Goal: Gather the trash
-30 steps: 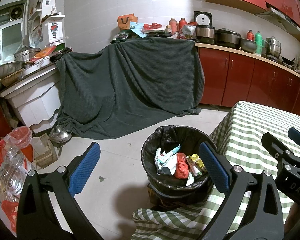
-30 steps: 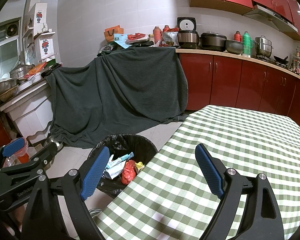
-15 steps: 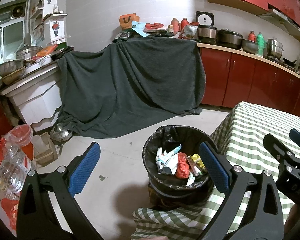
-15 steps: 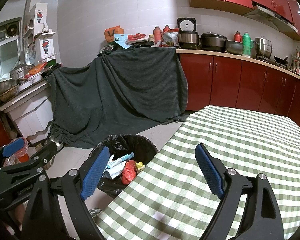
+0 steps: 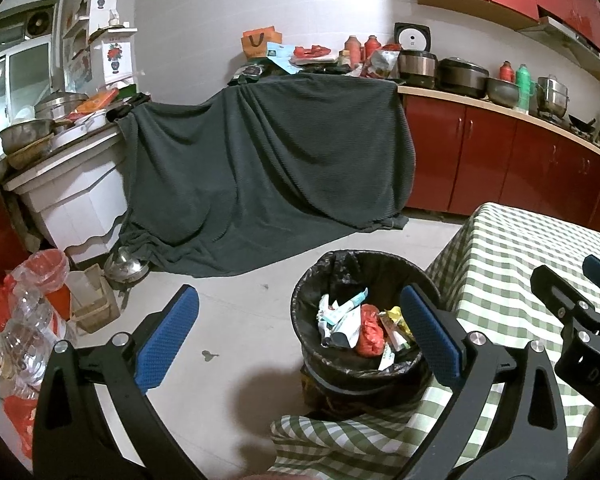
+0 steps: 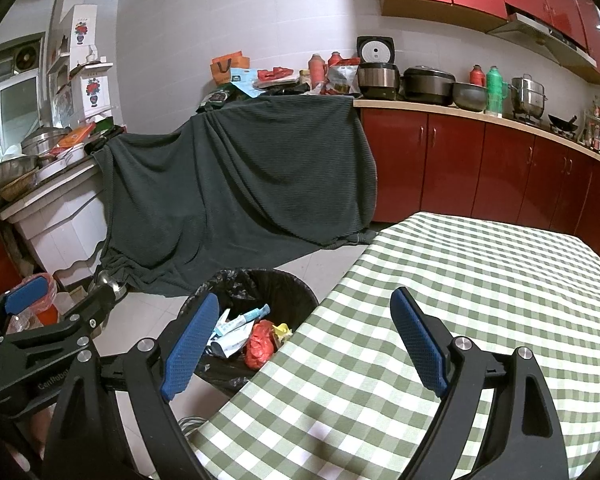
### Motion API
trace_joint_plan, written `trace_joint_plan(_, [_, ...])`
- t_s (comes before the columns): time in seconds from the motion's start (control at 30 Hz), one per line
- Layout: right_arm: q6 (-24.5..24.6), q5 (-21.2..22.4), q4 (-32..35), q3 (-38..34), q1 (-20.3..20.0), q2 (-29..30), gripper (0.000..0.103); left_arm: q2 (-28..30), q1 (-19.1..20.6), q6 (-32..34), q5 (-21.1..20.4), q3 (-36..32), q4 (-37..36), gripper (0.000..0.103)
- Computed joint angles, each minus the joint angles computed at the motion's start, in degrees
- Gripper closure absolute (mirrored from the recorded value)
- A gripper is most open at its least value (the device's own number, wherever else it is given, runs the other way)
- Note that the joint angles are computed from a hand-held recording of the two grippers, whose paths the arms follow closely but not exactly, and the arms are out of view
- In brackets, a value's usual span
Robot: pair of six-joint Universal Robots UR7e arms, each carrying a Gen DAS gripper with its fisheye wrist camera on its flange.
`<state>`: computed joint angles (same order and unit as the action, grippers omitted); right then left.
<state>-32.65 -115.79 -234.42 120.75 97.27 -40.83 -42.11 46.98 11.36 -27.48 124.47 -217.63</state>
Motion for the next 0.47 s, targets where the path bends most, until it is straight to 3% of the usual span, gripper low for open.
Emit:
trace_joint_plan(0.27, [0.2, -0.2, -0.3, 0.0, 0.2, 0.3, 0.018, 0.1, 0.1, -0.4, -1.3, 0.3, 0.4, 0.005])
trace_joint_plan(0.47, [0.5, -0.1, -1.1, 0.1, -0.5, 0.1, 0.018, -0.7, 0.7, -3.6, -4.0, 0.4, 4.7, 0.005])
